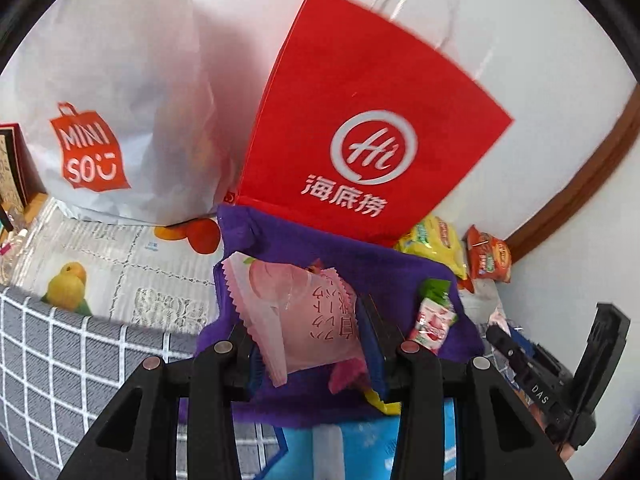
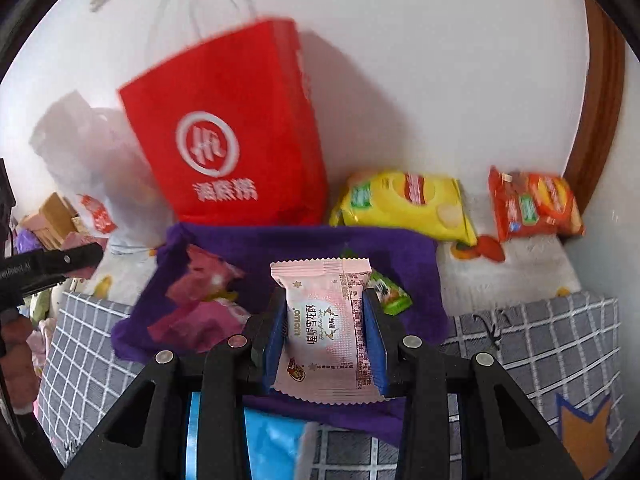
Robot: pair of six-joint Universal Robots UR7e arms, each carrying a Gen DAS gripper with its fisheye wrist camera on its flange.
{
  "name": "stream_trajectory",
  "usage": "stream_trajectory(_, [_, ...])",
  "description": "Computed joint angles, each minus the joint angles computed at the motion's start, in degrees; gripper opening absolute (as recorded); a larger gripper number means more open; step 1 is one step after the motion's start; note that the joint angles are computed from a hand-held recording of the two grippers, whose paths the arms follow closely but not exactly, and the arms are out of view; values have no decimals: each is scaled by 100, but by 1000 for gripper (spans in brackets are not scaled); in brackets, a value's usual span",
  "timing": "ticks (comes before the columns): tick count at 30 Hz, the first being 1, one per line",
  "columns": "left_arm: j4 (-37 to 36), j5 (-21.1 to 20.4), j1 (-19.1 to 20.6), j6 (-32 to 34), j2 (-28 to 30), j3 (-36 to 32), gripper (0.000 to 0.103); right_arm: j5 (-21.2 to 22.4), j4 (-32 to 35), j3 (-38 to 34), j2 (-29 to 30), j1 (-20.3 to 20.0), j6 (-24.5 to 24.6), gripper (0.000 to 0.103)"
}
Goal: Organize snacks
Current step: 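Open both tools to drop the pink candy and biscuit packets onto the towel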
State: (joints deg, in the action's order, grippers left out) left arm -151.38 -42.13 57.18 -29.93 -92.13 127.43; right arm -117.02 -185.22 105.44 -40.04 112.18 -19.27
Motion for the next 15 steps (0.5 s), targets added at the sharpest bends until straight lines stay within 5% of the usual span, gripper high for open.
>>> stream_trajectory(7, [-87, -393, 589, 22, 512, -247, 38, -63, 256, -112, 172, -209, 26, 37])
stream_trajectory(15, [-111, -500, 767, 89, 762, -337, 38, -173, 479, -197, 262, -271, 7, 37])
